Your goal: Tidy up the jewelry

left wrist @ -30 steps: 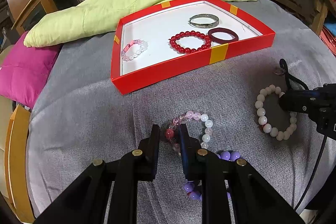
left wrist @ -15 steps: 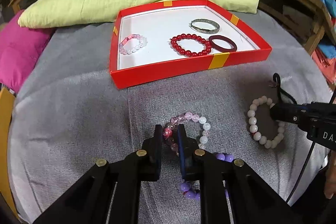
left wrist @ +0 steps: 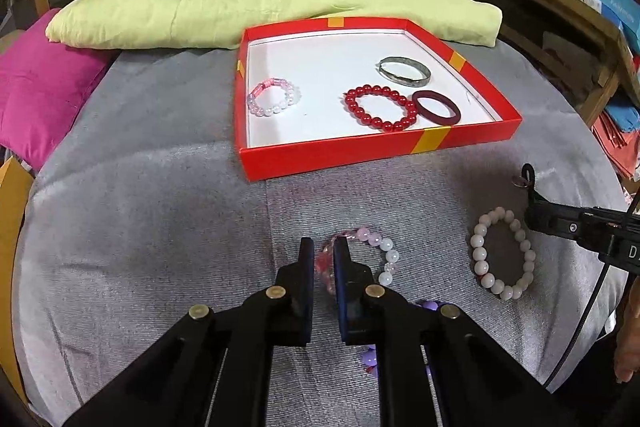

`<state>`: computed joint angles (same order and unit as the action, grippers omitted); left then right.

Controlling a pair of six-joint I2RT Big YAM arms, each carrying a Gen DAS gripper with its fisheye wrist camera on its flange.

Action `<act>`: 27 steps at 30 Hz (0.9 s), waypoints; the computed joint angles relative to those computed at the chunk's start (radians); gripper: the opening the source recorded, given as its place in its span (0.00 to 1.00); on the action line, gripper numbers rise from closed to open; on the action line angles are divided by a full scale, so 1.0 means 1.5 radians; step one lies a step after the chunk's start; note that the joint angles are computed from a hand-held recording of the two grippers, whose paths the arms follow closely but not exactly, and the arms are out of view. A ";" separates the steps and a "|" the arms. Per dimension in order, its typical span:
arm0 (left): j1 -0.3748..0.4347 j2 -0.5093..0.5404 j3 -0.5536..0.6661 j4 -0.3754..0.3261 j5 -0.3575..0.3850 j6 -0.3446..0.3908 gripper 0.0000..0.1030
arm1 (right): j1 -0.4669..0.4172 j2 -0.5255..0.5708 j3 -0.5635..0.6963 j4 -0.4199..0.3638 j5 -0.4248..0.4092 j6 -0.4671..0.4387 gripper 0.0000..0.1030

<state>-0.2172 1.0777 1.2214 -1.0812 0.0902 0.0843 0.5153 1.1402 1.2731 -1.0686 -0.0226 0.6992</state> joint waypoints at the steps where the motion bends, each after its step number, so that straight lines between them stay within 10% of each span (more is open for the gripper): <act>1: 0.001 0.000 0.000 0.000 0.000 0.000 0.09 | -0.004 0.002 0.002 -0.006 -0.010 0.003 0.14; 14: 0.013 0.003 0.002 -0.016 0.015 0.021 0.17 | 0.025 0.039 0.021 -0.051 0.030 -0.042 0.25; 27: 0.001 0.007 -0.007 -0.012 0.038 0.036 0.14 | 0.044 0.028 0.022 -0.030 0.101 -0.064 0.10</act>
